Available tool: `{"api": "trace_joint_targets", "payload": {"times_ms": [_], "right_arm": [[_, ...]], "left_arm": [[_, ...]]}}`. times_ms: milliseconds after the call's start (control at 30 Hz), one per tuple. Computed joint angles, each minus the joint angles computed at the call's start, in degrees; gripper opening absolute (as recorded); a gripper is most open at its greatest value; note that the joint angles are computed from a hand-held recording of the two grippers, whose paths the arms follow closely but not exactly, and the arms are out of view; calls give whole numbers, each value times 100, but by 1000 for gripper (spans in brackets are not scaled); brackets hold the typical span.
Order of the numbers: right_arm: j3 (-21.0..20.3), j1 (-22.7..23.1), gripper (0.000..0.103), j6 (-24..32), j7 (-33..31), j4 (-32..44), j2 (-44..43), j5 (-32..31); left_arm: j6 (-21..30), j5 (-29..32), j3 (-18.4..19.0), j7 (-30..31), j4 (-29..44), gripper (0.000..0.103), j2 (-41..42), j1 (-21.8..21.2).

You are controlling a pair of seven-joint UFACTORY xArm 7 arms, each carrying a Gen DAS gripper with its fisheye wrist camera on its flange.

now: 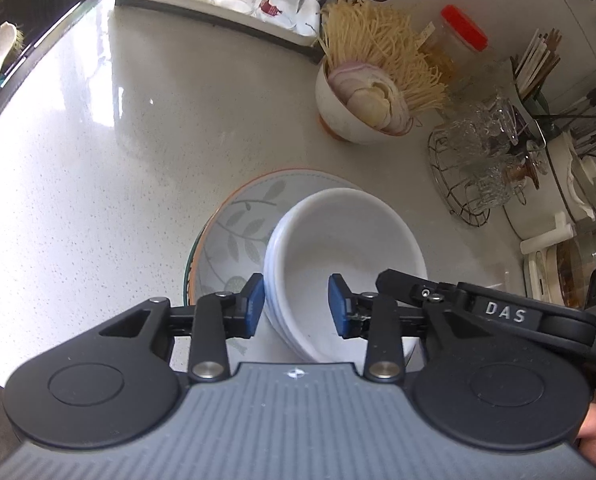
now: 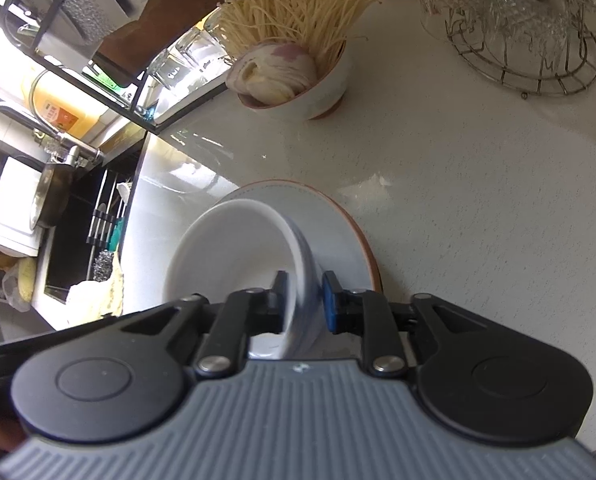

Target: Organize plates and bowls

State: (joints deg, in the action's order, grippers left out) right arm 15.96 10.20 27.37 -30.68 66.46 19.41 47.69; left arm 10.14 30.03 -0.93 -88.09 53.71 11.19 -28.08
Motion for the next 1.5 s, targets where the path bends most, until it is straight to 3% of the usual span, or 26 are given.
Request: {"api": "trace_joint_targets", "payload": {"times_ms": [33, 200, 300, 533, 867, 1033, 1200, 1500], "right_arm": [[33, -26, 44, -32, -77, -15, -17, 77], [102, -59, 44, -152, -473, -156, -243, 405], [120, -30, 44, -274, -840, -297, -472, 711], [-1, 233, 44, -607, -1957, -692, -1172, 1773], [-459, 897, 44, -1068, -3497, -1312, -2228, 3652], [-599, 1128, 44, -1264, -4021, -1727, -2826, 4274], [-635, 1217, 44, -1308, -4252, -2084, -3343, 4633], [-585, 1234, 44, -1392, -4293, -2914, -4432, 4651]], "left_arm": [[82, 82, 39, -64, 3, 40, -35, -48], [271, 607, 32, -458, -73, 40, -303, -49], [771, 1080, -122, -670, 3, 40, -546, -3], [1387, 2001, -659, -1100, 24, 40, -1137, 256], [1850, 2218, -1472, -1307, -274, 40, -1976, 598], [2148, 2285, -1850, -1318, -325, 40, -2334, 672], [2283, 2247, -2161, -1400, -392, 40, -2593, 672], [2681, 2100, -2618, -1581, -430, 40, -2796, 496]]}}
